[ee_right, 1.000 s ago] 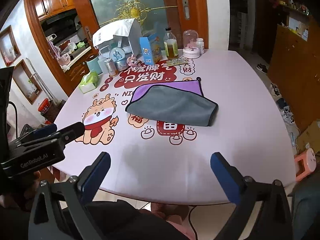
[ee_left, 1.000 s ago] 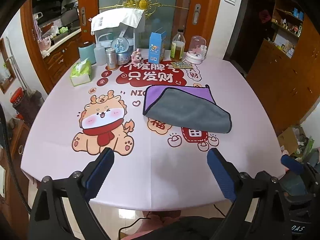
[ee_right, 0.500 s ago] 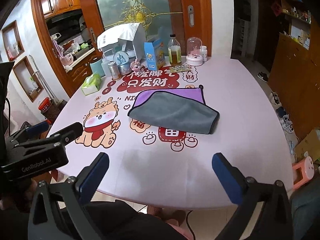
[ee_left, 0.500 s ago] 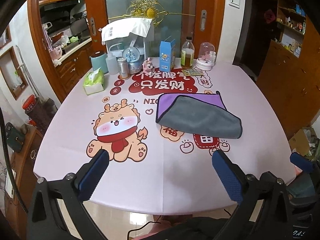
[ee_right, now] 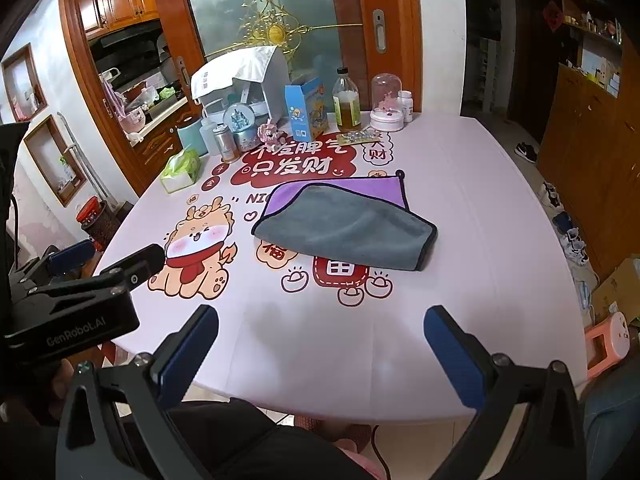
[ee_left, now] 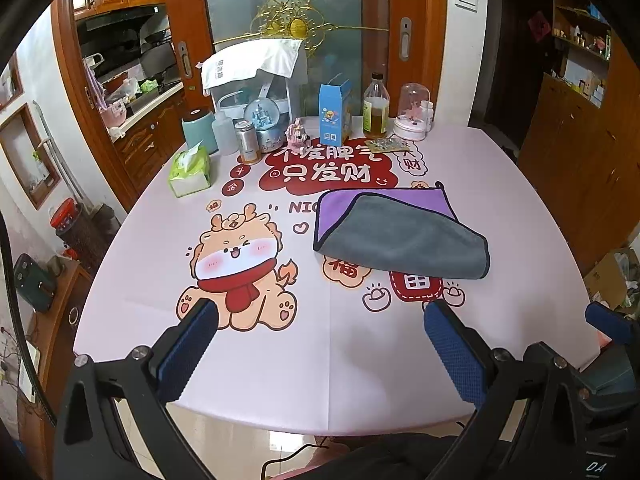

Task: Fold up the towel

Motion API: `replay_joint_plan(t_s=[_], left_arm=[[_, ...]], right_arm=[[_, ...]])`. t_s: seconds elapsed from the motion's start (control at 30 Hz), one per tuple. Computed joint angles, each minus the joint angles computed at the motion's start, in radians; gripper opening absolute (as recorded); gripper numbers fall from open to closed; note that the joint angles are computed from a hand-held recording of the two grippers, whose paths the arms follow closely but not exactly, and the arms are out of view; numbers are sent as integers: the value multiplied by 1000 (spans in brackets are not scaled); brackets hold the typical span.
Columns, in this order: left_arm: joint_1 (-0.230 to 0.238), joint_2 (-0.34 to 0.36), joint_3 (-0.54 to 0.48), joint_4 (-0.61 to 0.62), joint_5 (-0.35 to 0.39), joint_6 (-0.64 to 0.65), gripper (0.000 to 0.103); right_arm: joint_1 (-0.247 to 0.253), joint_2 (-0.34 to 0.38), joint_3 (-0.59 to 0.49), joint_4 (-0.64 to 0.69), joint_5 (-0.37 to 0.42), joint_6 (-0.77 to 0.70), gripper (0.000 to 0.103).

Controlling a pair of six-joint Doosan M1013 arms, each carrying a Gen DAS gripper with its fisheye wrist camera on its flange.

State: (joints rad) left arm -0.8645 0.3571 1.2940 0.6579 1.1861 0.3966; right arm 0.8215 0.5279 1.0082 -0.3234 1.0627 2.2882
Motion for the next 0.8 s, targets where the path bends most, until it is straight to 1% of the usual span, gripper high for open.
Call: replay_joint_plan(t_s=[0.8], left_arm=[[4,8,-11,-1,2,27,102]], right_arm=[[-9,7,-6,13,7,-7,103]])
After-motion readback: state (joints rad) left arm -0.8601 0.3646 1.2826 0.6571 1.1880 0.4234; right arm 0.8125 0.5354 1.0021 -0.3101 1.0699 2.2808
